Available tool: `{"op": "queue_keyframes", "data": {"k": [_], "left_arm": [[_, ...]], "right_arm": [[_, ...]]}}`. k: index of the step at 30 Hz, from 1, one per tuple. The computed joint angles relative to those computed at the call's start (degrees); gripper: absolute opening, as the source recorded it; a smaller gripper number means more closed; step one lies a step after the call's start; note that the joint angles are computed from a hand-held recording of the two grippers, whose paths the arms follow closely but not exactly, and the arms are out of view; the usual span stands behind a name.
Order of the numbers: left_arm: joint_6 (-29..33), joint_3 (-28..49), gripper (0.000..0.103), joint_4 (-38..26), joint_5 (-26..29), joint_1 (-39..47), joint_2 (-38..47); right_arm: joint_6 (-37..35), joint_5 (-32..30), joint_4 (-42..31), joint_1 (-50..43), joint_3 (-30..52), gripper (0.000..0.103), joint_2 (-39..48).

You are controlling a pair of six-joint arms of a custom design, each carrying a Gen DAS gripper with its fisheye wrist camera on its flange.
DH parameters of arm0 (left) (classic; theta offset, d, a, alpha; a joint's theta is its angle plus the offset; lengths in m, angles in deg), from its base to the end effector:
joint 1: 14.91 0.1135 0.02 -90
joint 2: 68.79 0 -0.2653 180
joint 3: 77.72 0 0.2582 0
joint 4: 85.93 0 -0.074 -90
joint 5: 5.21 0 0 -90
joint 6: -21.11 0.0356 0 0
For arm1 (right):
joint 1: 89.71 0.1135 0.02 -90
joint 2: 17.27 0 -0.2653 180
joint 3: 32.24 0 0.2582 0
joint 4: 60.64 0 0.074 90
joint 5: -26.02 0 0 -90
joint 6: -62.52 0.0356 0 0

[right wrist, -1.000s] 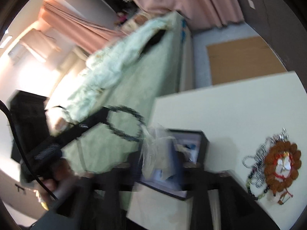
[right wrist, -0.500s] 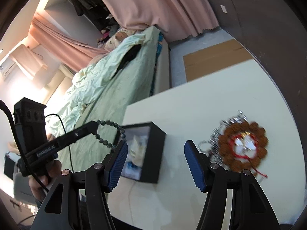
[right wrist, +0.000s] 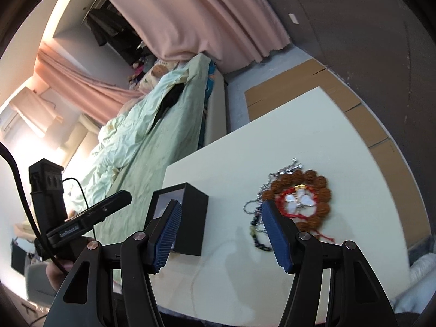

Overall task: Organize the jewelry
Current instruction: 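Grasp the brown rudraksha bead bracelet with the left gripper and lift it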

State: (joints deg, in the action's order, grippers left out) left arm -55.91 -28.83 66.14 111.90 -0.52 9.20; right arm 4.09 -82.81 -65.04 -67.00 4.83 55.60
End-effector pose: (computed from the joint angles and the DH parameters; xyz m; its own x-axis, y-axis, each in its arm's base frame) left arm 0.2442 0.0459 0.1588 -0.7876 0.0043 -0.6162 0.2010 0.9471 -0.2503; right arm 0.2110 0.1008 0.1465 -0.8177 0.1950 -0.5417 -0.1934 0.7933 0.5774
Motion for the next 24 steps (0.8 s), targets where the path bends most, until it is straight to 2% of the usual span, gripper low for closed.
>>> {"op": "queue_keyframes", "data": {"k": [4, 10, 17, 21, 24], "left_arm": [[-1.91, -0.32, 0.079, -0.3, -1.32, -4.04, -1.17], [-5.29, -0.92, 0.079, -0.06, -2.61, -9.86, -2.98], [-8.83, -1.12, 0.078, 3.58, -5.77, -17.95, 0.61], [-10.31, 0.81, 0.067, 5.24, -7.1, -23.03, 5.97], [-11.79, 3.86, 0.054, 5.15, -8.66, -26.32, 10.93]], "right_arm": [[-2.41, -0.61, -4.69, -5.15, -1.62, 0.062, -5.35], [-5.36, -5.09, -8.09, -14.21, -3.78, 0.062, -8.87], [-7.43, -7.99, -10.44, -20.65, -5.36, 0.062, -11.04], [-7.34, -8.45, -11.13, -24.64, -5.81, 0.062, -10.83], [-7.49, -9.07, -11.38, -25.93, -5.42, 0.062, -9.17]]}}
